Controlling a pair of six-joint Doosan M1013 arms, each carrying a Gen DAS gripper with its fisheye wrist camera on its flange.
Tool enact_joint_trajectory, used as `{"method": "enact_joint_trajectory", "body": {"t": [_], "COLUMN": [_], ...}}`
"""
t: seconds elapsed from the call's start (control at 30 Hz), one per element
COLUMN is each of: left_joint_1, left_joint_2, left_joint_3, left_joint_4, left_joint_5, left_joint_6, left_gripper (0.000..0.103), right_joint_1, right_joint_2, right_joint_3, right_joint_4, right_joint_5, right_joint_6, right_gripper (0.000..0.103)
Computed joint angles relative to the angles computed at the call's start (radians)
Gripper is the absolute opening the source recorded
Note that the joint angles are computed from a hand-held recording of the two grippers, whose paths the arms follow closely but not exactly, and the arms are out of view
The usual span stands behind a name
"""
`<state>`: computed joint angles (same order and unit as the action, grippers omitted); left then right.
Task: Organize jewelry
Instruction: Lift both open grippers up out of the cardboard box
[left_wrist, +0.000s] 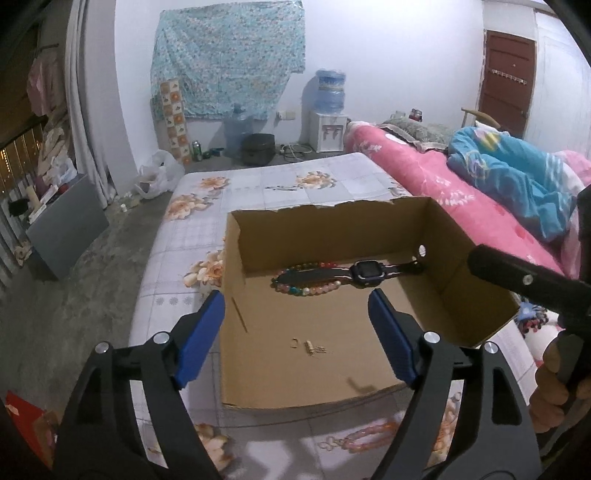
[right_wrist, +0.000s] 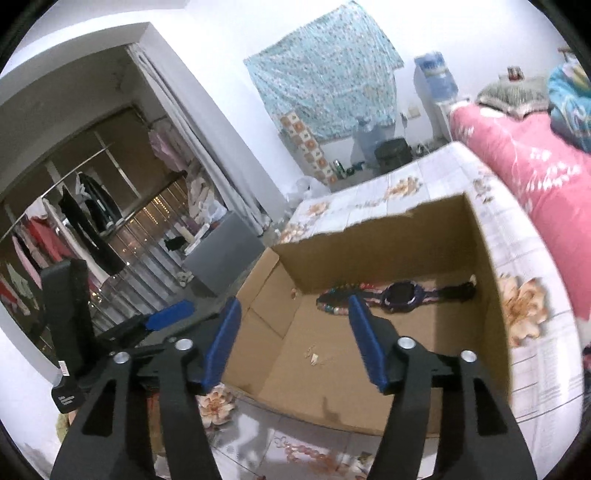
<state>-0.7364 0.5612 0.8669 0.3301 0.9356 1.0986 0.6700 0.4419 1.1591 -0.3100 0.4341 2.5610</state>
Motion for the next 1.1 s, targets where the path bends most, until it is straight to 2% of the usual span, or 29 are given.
{"method": "enact_joint_trajectory", "body": {"t": [0.1, 0.27, 0.37, 0.43, 0.5, 0.57, 0.63, 0.73, 0.87, 1.0, 1.1], "left_joint_1": [-0.005, -0.015, -0.008, 0.003, 0.012, 0.015, 0.018, 0.018, 0.008, -0.001, 0.005], "left_joint_2": [0.009, 0.025, 0.028, 0.027, 0.02, 0.005, -0.013, -0.036, -0.098, -0.173, -0.209], "left_joint_3": [-0.022, -0.056, -0.071, -0.075, -0.066, -0.037, -0.005, 0.028, 0.119, 0.235, 0.292], "left_joint_4": [-0.007, 0.032, -0.031, -0.122, -0.195, -0.21, -0.228, -0.227, -0.158, -0.082, -0.089], "left_joint_5": [0.02, 0.033, 0.046, 0.056, 0.059, 0.036, 0.01, 0.0, -0.072, -0.168, -0.2], "left_joint_6": [-0.024, -0.088, -0.071, -0.033, -0.015, -0.03, -0.035, -0.058, -0.089, -0.104, -0.089], "left_gripper": [0.078, 0.078, 0.078, 0.078, 0.079, 0.086, 0.086, 0.089, 0.091, 0.094, 0.094], "right_joint_1": [-0.002, -0.005, -0.006, 0.0, 0.005, 0.013, 0.019, 0.047, 0.094, 0.149, 0.189], "right_joint_2": [-0.019, -0.048, -0.066, -0.08, -0.093, -0.098, -0.099, -0.087, -0.035, 0.048, 0.115], "right_joint_3": [0.018, 0.042, 0.059, 0.078, 0.096, 0.093, 0.085, 0.048, -0.064, -0.225, -0.344], "right_joint_4": [-0.059, -0.156, -0.208, -0.304, -0.421, -0.478, -0.496, -0.557, -0.574, -0.608, -0.645], "right_joint_5": [-0.017, -0.024, -0.022, -0.015, 0.01, 0.061, 0.099, 0.21, 0.417, 0.647, 0.776], "right_joint_6": [0.037, 0.085, 0.121, 0.197, 0.308, 0.38, 0.396, 0.41, 0.333, 0.216, 0.115], "right_gripper": [0.074, 0.082, 0.087, 0.091, 0.093, 0.094, 0.096, 0.097, 0.097, 0.097, 0.097]}}
